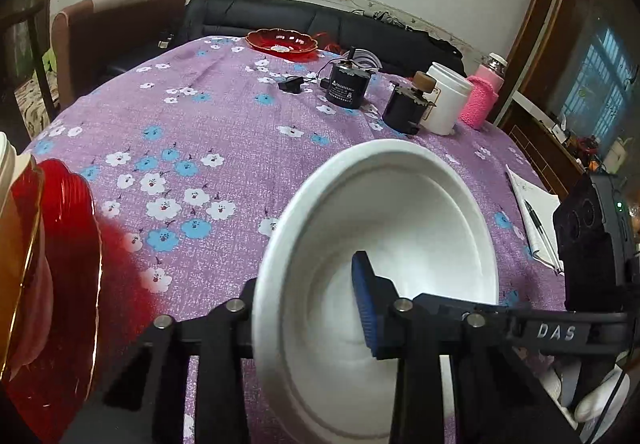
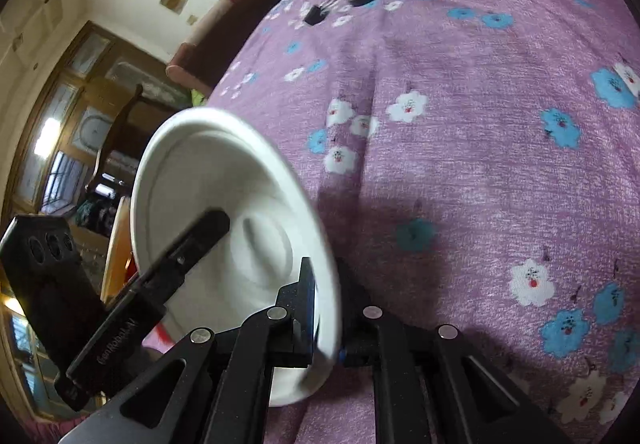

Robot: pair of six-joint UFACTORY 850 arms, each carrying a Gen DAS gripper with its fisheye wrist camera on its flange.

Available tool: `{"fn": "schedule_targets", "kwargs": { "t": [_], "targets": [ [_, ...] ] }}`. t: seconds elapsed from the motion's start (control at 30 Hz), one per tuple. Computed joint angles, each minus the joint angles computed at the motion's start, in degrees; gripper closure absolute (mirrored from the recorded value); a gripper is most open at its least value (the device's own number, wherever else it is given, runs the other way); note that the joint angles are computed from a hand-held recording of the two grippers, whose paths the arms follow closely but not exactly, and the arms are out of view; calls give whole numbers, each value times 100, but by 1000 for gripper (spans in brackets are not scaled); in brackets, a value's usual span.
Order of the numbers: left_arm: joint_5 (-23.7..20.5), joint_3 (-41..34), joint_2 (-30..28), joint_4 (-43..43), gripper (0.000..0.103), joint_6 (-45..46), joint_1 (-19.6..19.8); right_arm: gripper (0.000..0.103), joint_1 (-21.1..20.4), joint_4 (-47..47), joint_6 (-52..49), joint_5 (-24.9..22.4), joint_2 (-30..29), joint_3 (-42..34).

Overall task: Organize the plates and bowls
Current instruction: 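Lift the second white bowl with the right tool and carry it over the stack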

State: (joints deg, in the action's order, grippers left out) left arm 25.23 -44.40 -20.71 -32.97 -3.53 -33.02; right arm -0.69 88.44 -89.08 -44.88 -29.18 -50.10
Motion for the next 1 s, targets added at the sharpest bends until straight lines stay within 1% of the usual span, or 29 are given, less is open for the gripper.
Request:
{"fn": "schedule_targets", "kwargs": {
  "t": [0.03, 0.1, 0.17, 0.27, 0.33, 0.37, 0.4, 0.47, 0.57, 0.67, 0.73, 0.77, 0.8, 0.9, 0.93, 0.97, 1.0],
  "targets": [
    [22, 19, 13, 73, 84, -70, 5, 92, -3, 126, -75, 77, 35, 38],
    [28, 5, -2, 71, 88, -26, -10, 92, -4, 343, -197, 202, 102, 104],
    [14, -29, -26, -53, 89, 130, -39, 91, -12, 504, -294, 273, 157, 162],
    [57, -23, -16, -117, 90, 238, -67, 91, 20, 968, -628, 519, 365, 357],
    [100, 0, 13, -147, 90, 299, -101, 92, 144, 1536, -1027, 921, 633, 587],
    [113, -11, 14, -316, 90, 474, -133, 92, 220, 1795, -1246, 1105, 759, 693],
    [137, 1, 26, -373, 90, 548, -160, 94, 313, 2168, -1587, 1270, 945, 878],
    [215, 66, 84, -390, 90, 574, -216, 94, 465, 2732, -2078, 1590, 1222, 1144],
    [357, 225, 234, -365, 90, 580, -329, 94, 628, 3555, -2798, 1895, 1694, 1559],
    [472, 582, 639, -218, 89, 379, -450, 94, 709, 3709, -2883, 2059, 2172, 1825],
    [529, 937, 1058, -152, 81, 213, -525, 94, 762, 3462, -2633, 2021, 2465, 1921],
    [479, 1106, 1284, -95, 80, 108, -534, 94, 829, 3440, -2585, 2033, 2565, 1938],
    [434, 1283, 1547, -190, 77, 175, -549, 94, 938, 3406, -2508, 2027, 2739, 1980],
    [440, 1711, 2252, -717, 77, 702, -520, 94, 1255, 3356, -2363, 1956, 3000, 1988],
    [422, 1895, 2599, -920, 77, 901, -444, 93, 1433, 3357, -2349, 1961, 3091, 1970],
    [416, 1984, 2789, -1080, 77, 1066, -401, 93, 1585, 3392, -2366, 1980, 3120, 1934],
    [413, 2107, 3061, -1336, 77, 1338, -333, 93, 1835, 3406, -2347, 2045, 3169, 1867]
  ]
}}
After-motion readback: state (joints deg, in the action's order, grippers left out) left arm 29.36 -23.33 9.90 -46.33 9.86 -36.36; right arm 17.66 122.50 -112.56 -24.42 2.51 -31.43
